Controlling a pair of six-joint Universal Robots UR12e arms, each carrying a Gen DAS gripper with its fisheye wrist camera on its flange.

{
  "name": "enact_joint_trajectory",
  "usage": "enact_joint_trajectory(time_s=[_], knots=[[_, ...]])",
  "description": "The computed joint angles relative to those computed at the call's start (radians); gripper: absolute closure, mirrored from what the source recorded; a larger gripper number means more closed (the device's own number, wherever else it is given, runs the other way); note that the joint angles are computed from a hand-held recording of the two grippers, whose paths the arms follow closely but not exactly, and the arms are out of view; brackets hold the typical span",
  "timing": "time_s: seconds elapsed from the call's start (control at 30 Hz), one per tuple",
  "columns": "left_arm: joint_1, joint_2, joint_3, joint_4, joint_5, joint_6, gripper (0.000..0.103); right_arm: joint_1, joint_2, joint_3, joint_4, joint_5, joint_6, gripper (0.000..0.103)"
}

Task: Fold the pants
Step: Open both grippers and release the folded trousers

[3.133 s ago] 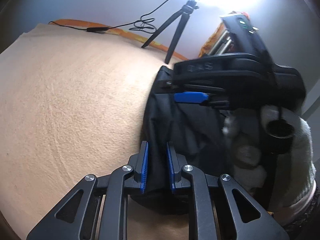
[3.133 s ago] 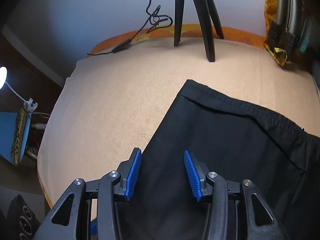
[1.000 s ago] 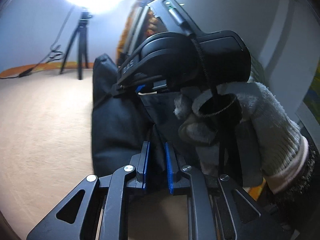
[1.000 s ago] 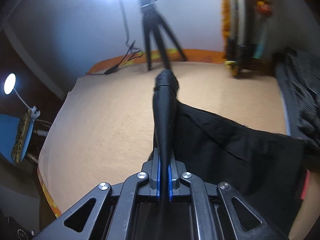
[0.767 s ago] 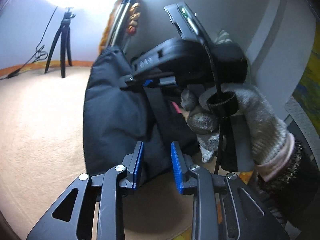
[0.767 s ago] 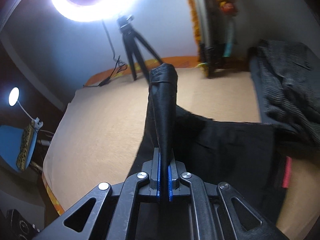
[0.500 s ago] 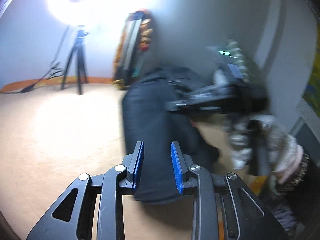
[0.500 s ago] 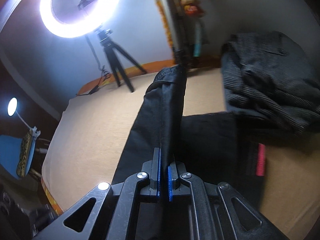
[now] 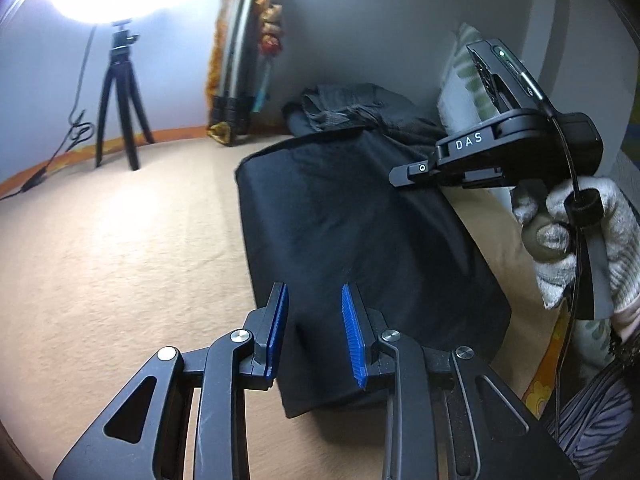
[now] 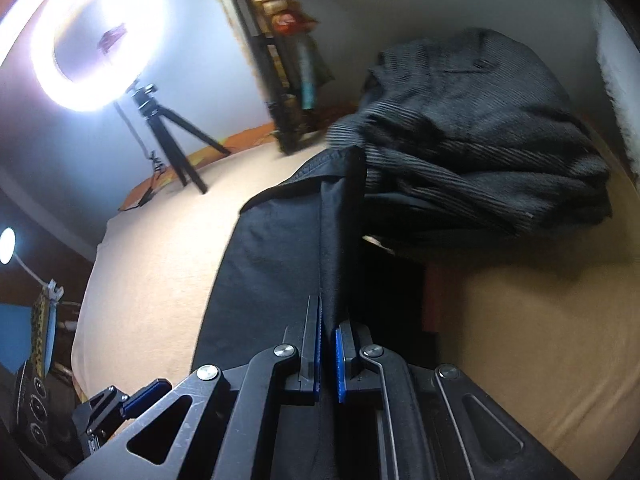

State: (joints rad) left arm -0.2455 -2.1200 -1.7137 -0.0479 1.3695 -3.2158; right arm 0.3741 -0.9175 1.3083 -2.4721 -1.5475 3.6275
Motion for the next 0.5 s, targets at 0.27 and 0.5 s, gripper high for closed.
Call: enact_joint_trajectory(time_s=[0.27, 0.5], knots=[[-0.016, -0.014, 0.018, -0.035, 0.002, 0.072, 0.077, -0.012, -0.017, 0.038, 0.001, -0.032, 0.006, 0.1], [-0.038, -0.02, 0.025, -0.063, 0.035, 0.159, 0.077, -0.007, -0.007, 0.028, 0.051, -0.103, -0.038, 0.101]])
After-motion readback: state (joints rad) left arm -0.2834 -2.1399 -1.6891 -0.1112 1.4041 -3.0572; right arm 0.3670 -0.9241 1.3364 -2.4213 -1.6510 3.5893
